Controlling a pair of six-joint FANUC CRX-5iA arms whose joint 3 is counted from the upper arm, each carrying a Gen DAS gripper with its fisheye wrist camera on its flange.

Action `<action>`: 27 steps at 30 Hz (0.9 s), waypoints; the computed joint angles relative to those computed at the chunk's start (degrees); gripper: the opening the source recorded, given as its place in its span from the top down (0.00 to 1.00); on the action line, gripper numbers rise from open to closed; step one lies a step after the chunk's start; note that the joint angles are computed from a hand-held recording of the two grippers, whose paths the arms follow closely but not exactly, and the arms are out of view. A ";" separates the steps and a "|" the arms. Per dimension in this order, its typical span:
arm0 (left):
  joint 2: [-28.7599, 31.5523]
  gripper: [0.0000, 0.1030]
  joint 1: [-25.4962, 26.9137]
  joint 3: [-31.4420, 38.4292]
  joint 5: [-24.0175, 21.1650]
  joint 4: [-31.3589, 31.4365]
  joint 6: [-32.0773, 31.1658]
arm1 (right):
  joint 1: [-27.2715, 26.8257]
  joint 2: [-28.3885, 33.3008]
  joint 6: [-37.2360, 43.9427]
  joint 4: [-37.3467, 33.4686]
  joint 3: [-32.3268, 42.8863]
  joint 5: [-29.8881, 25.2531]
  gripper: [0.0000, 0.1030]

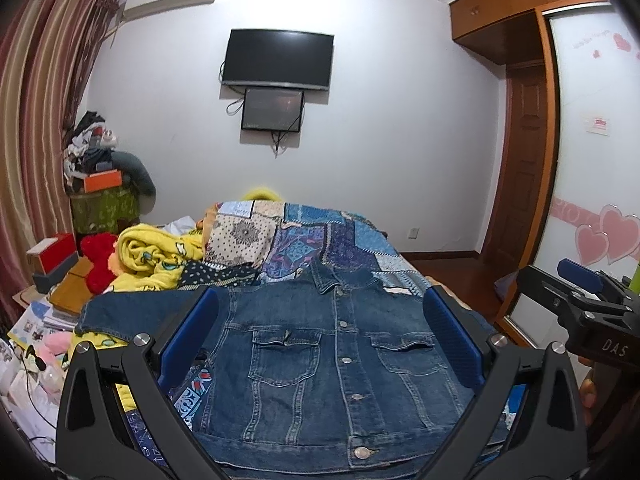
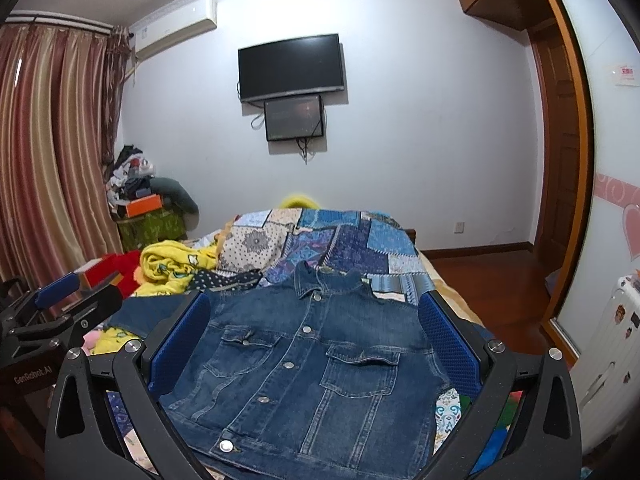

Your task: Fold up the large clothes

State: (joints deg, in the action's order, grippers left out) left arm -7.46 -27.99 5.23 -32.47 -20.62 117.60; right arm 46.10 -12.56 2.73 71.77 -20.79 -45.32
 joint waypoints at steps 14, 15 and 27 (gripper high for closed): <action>9.69 0.00 9.71 4.39 -7.03 2.91 1.77 | -3.53 11.82 16.22 -18.49 11.83 0.94 0.00; 10.66 0.00 10.92 4.49 -7.80 3.28 1.86 | -3.82 13.03 18.02 -20.66 13.20 0.56 0.00; 21.39 0.00 25.80 5.06 -11.71 21.04 -11.24 | -7.53 23.96 30.07 -38.01 26.17 -7.22 0.00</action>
